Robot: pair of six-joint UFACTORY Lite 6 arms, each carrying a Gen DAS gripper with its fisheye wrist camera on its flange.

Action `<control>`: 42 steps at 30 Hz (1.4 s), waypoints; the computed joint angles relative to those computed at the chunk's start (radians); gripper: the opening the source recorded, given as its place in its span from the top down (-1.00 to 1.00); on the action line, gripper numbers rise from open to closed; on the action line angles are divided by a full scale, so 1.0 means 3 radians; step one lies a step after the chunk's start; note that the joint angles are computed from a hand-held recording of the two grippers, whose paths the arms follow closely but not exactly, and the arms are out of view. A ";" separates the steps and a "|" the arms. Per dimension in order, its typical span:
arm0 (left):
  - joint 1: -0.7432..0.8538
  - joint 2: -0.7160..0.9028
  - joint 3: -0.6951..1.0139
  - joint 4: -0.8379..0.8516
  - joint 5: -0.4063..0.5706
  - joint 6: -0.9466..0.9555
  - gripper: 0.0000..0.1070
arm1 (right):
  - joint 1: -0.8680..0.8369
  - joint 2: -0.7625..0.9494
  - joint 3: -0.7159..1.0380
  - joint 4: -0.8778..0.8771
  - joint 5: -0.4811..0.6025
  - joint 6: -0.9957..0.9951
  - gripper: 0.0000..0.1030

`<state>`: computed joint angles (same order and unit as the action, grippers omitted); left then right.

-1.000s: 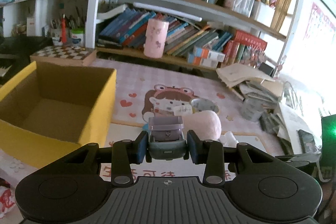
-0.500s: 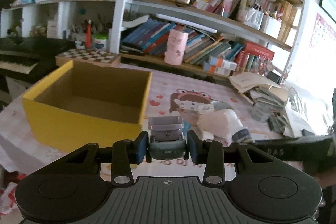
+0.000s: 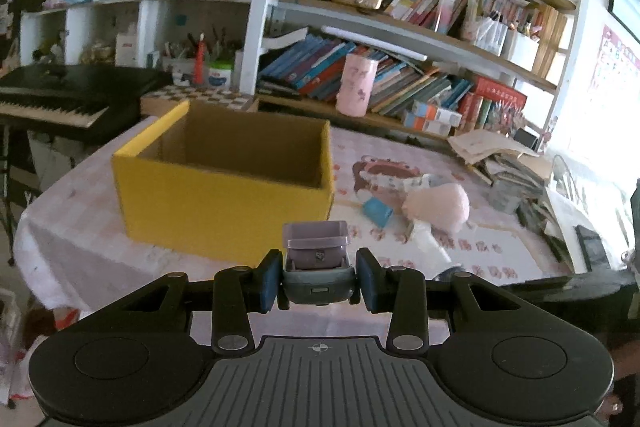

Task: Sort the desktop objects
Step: 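Carry the toy car and spray bottle over the yellow box with both grippers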

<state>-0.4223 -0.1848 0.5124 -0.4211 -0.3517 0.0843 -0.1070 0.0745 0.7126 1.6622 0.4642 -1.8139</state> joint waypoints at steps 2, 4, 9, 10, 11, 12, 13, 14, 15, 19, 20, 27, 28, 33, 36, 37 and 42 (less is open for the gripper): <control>0.0065 -0.0181 -0.0168 0.0097 0.0064 -0.0059 0.28 | 0.0141 -0.0110 -0.0180 0.0154 -0.0055 -0.0090 0.39; 0.0154 -0.0379 -0.0338 0.0259 0.0166 -0.0163 0.28 | 0.0269 -0.0206 -0.0333 0.0308 -0.0109 -0.0151 0.39; 0.0377 -0.0805 -0.0628 0.0731 0.0417 -0.0504 0.28 | 0.0522 -0.0397 -0.0578 0.0503 -0.0198 -0.0109 0.39; 0.0419 -0.0883 -0.0677 0.0863 0.0456 -0.0611 0.28 | 0.0563 -0.0431 -0.0608 0.0533 -0.0218 -0.0103 0.39; 0.0453 -0.0936 -0.0719 0.0985 0.0473 -0.0715 0.28 | 0.0612 -0.0463 -0.0627 0.0553 -0.0244 -0.0086 0.39; 0.0496 -0.0988 -0.0750 0.1144 0.0495 -0.0854 0.28 | 0.0659 -0.0491 -0.0647 0.0588 -0.0270 -0.0091 0.39; 0.0541 -0.1030 -0.0775 0.1328 0.0508 -0.1017 0.28 | 0.0703 -0.0519 -0.0665 0.0618 -0.0294 -0.0098 0.39; 0.0584 -0.1064 -0.0798 0.1496 0.0510 -0.1164 0.28 | 0.0743 -0.0548 -0.0683 0.0648 -0.0316 -0.0110 0.39; 0.0618 -0.1094 -0.0816 0.1620 0.0511 -0.1272 0.28 | 0.0782 -0.0578 -0.0700 0.0685 -0.0339 -0.0129 0.39; 0.0758 -0.1177 -0.0868 0.2131 0.0501 -0.1720 0.28 | 0.0937 -0.0681 -0.0748 0.0853 -0.0420 -0.0244 0.39; 0.0793 -0.1193 -0.0881 0.2277 0.0492 -0.1844 0.28 | 0.0969 -0.0697 -0.0757 0.0906 -0.0434 -0.0288 0.39; 0.0886 -0.1230 -0.0900 0.2640 0.0463 -0.2125 0.28 | 0.1058 -0.0680 -0.0726 0.1054 -0.0466 -0.0408 0.39; 0.0881 -0.1229 -0.0899 0.2626 0.0465 -0.2119 0.28 | 0.1071 -0.0669 -0.0714 0.1059 -0.0471 -0.0411 0.39; 0.1002 -0.1223 -0.0879 0.3121 0.0462 -0.2563 0.28 | 0.1131 -0.0626 -0.0668 0.1073 -0.0499 -0.0421 0.39; 0.1083 -0.1201 -0.0862 0.3445 0.0436 -0.2842 0.28 | 0.1157 -0.0615 -0.0654 0.1073 -0.0518 -0.0404 0.39; 0.1097 -0.1185 -0.0856 0.3490 0.0422 -0.2876 0.28 | 0.1160 -0.0605 -0.0649 0.1073 -0.0521 -0.0396 0.39; 0.1194 -0.1118 -0.0829 0.3792 0.0357 -0.3090 0.28 | 0.1215 -0.0596 -0.0635 0.1118 -0.0564 -0.0367 0.39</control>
